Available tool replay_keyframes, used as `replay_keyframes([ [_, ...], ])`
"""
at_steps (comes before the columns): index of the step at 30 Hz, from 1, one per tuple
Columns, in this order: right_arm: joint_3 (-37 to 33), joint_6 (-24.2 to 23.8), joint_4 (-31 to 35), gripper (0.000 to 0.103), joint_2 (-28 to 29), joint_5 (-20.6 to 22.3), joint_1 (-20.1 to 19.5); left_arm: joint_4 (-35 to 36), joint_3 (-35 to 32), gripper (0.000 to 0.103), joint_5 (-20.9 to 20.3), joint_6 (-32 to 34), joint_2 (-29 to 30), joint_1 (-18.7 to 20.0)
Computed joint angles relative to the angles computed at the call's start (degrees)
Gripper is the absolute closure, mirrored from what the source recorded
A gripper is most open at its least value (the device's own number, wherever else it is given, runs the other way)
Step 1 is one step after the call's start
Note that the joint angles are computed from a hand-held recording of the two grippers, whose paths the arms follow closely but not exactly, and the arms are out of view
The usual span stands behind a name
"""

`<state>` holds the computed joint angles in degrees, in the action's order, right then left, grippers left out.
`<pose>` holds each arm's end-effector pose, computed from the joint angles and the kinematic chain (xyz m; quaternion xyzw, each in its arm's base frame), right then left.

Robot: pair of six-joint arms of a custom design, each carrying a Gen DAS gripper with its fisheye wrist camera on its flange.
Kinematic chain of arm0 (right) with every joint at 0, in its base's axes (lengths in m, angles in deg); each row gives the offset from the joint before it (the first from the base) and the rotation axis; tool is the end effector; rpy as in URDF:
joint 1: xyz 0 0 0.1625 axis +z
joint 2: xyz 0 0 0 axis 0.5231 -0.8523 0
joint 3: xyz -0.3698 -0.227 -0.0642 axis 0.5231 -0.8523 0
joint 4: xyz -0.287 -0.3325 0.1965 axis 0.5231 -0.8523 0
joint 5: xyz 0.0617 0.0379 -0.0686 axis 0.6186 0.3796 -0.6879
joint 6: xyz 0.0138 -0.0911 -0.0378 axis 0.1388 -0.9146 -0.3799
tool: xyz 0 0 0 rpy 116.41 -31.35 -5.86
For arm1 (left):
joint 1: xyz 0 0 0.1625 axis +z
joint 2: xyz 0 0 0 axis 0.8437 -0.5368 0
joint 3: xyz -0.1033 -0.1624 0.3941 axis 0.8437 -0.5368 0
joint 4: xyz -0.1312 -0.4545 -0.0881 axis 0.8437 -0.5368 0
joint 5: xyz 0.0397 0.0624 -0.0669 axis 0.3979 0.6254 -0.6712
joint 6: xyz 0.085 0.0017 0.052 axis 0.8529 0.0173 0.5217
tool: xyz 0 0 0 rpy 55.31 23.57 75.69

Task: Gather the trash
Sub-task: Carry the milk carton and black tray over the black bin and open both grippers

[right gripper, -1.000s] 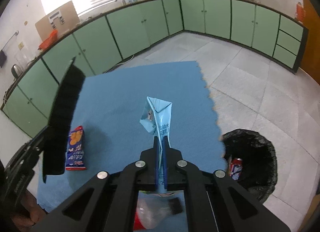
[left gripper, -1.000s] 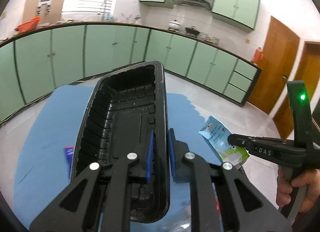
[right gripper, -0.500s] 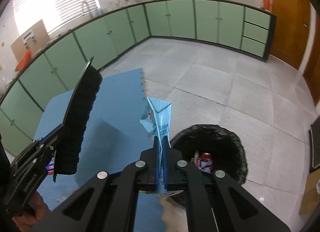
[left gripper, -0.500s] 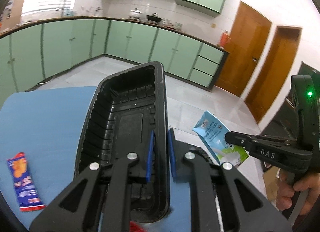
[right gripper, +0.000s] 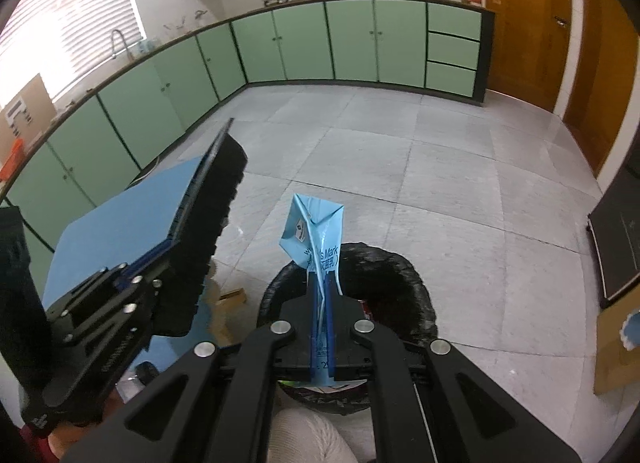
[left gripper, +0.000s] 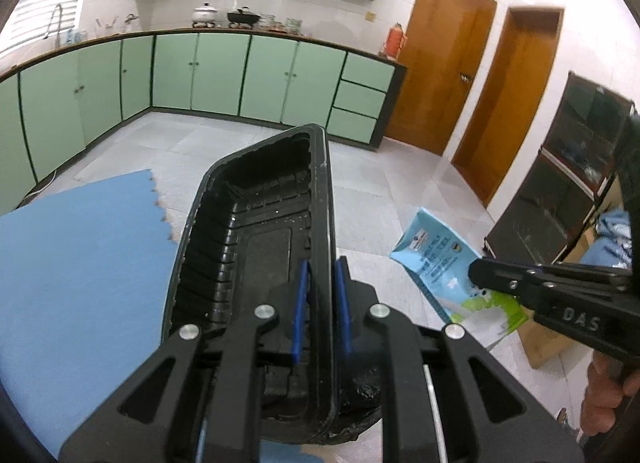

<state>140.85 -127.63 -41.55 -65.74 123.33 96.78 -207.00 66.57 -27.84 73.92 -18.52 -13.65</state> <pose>0.3087 -0.3211 0.1190 -0.0926 -0.8369 0.4086 0.3522 -0.1914 -0.4105 0.1480 0.4162 0.8785 -0.2199 0.0813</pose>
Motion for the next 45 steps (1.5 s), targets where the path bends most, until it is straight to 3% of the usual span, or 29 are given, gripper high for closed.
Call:
replay_keyframes([
  [6,3.1,-0.4,-2.2,0.1,-1.7,-0.7,-2.9,1.5,-2.5,0.089,1.6,-0.2,5.7,0.2],
  [9,4.9,-1.0,-4.3,0.1,-3.2,-2.4,-4.9,2.5,-3.4,0.079,1.9,-0.2,7.3,0.8],
  [17,7.9,-2.7,-7.4,0.1,-4.8,-5.1,-8.5,1.4,-2.9,0.068,2.8,0.6,6.4,1.2],
  [27,6.4,-4.8,-8.5,0.099,-2.1,-3.5,-8.6,-0.7,-2.0,0.068,6.8,1.4,4.3,0.7],
  [28,6.1,-4.7,-8.4,0.091,-1.6,-3.0,-8.7,-0.7,-2.1,0.067,6.9,1.4,4.2,0.8],
  [29,5.7,-4.3,-7.8,0.069,-0.8,-2.1,-8.6,-0.6,-2.0,0.066,7.1,1.3,4.0,0.8],
  [30,5.4,-4.1,-7.5,0.062,-0.3,-1.0,-8.2,-0.7,-2.0,0.065,7.3,1.4,3.9,0.8],
  [36,4.5,-4.4,-7.1,0.059,0.5,2.3,-6.0,-0.5,-1.5,0.06,7.6,1.4,2.6,0.5],
  [42,3.9,-3.7,-7.0,0.044,-0.1,4.7,-2.8,-0.5,-0.7,0.057,8.0,2.0,0.4,-0.3],
  [45,3.1,-2.0,-5.6,0.032,0.4,6.4,-1.3,0.3,-0.4,0.055,8.0,1.7,-1.5,-0.4],
])
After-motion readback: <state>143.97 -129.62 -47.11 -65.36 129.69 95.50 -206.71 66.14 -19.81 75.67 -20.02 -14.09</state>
